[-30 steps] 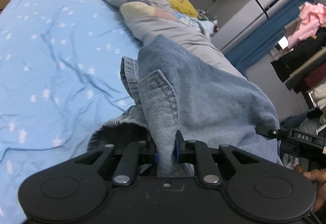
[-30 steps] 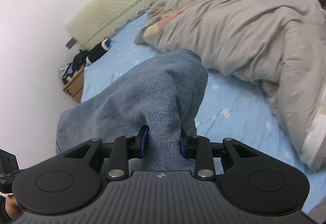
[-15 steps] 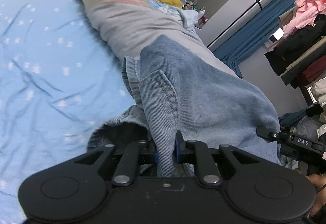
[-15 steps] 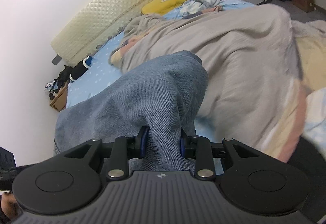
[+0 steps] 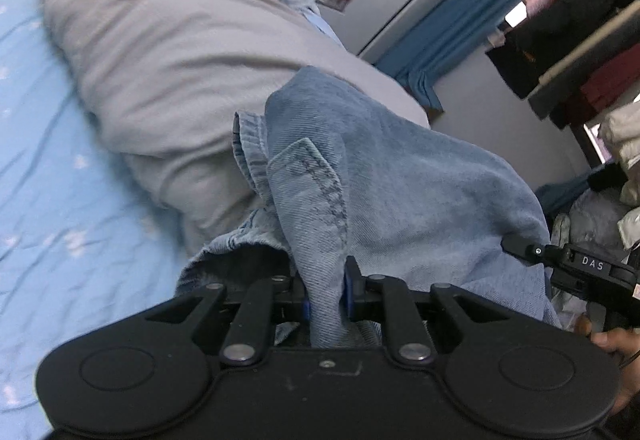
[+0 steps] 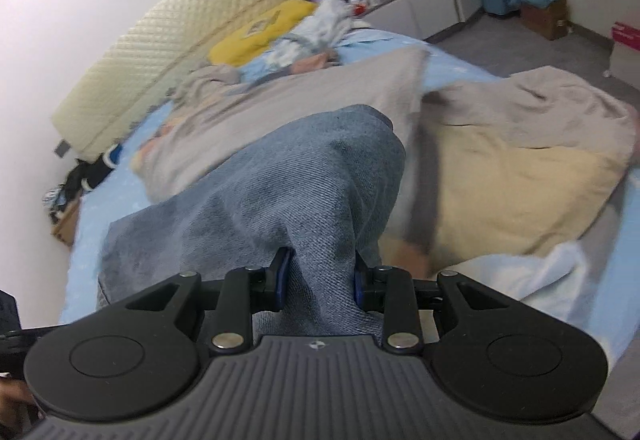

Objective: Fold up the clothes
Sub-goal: 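Carry the jeans in the left gripper and jacket in the right toward the grey duvet, then lower both bundles onto the grey duvet and open both grippers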

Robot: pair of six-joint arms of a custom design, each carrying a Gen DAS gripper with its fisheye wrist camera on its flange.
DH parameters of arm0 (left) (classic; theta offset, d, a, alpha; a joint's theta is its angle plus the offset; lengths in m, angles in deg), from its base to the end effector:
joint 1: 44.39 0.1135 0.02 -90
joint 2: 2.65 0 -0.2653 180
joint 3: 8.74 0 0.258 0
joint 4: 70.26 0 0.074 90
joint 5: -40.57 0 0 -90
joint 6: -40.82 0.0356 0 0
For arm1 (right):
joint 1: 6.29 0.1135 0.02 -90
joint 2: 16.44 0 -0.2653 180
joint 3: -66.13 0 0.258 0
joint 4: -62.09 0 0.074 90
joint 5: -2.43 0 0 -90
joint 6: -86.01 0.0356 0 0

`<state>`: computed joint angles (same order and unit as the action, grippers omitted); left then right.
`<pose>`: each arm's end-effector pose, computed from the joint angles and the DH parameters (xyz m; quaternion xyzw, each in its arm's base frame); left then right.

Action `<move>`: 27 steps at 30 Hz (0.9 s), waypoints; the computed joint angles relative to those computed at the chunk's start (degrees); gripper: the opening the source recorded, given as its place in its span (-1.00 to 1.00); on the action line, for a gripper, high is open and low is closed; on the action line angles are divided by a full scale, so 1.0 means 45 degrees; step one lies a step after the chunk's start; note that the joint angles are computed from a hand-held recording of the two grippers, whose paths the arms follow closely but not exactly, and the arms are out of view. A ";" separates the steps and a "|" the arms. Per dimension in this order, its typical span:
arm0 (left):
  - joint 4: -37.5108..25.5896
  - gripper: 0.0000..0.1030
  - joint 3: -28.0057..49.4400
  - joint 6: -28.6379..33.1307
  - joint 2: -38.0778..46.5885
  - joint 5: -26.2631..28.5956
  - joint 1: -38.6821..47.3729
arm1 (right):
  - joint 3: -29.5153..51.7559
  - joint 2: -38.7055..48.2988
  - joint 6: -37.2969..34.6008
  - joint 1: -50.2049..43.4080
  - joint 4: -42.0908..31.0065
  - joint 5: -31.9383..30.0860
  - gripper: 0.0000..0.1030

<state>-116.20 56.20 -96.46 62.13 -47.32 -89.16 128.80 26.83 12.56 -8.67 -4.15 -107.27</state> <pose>0.1704 -0.1709 0.2757 -0.0134 0.9262 -0.2827 0.2490 0.1441 0.0060 0.3026 0.0886 0.9141 0.2026 0.3400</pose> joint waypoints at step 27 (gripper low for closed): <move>-0.4176 0.27 0.1485 0.0050 -0.1637 -0.3225 -0.1883 | 0.0145 -0.0615 -0.1167 0.1580 -0.1506 0.2692 -0.13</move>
